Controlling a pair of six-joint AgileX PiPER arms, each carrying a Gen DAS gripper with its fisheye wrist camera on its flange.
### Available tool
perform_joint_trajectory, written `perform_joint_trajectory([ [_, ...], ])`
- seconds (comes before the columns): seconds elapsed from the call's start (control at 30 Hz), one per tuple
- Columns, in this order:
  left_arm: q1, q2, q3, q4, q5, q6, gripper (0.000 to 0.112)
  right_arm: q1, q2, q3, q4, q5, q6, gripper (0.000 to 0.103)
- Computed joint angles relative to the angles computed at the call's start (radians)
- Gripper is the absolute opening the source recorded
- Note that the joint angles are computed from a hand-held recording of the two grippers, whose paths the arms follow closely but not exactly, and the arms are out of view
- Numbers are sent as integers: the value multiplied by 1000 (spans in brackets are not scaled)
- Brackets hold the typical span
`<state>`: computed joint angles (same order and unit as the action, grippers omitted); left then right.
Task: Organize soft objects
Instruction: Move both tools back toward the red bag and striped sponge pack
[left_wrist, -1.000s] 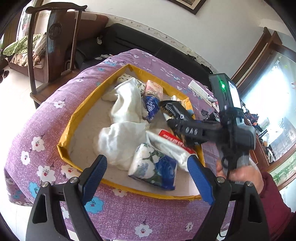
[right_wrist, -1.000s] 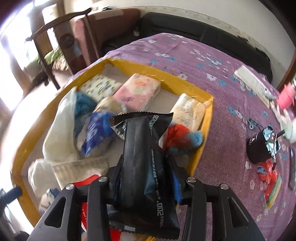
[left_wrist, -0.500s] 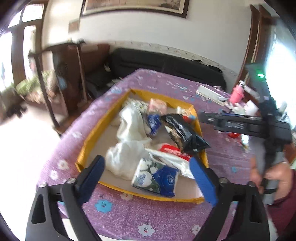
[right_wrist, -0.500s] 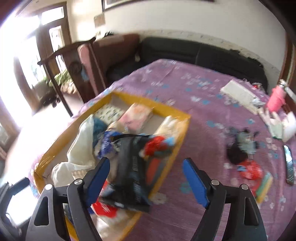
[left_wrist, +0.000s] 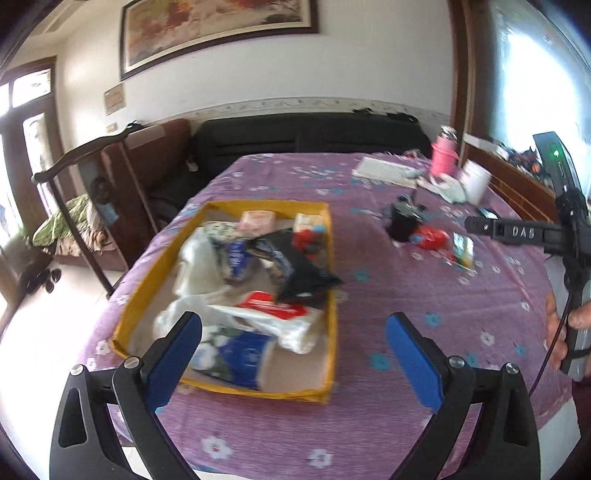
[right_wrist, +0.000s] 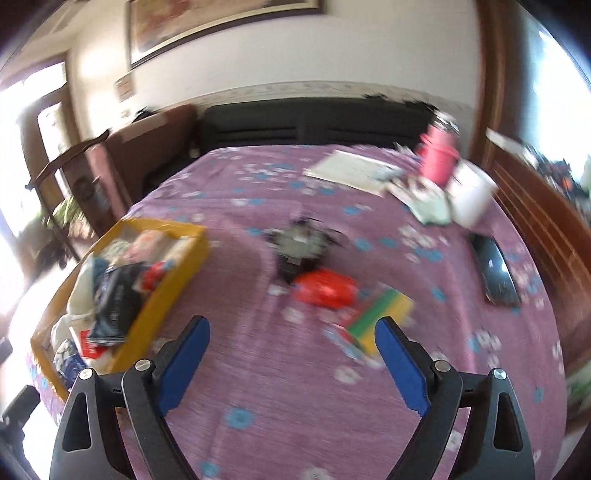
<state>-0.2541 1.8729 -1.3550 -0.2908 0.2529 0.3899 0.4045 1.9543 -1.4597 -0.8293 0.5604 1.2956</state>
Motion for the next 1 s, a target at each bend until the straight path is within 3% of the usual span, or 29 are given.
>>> perform_joint_trajectory([
  [0.23, -134, 70, -90, 351, 83, -330, 100, -156, -117, 250, -29, -147, 112, 93],
  [0.47, -206, 173, -225, 426, 185, -397, 100, -307, -140, 369, -27, -262, 124, 93],
  [0.63, -231, 253, -340, 414, 264, -375, 100, -382, -124, 394, -19, -319, 118, 93],
  [0.8, -227, 362, -518, 259, 390, -244, 100, -435, -86, 372, 61, -353, 33, 93],
  [1.0, -239, 492, -738, 180, 519, -199, 100, -466, -19, 297, 305, -369, -222, 93],
])
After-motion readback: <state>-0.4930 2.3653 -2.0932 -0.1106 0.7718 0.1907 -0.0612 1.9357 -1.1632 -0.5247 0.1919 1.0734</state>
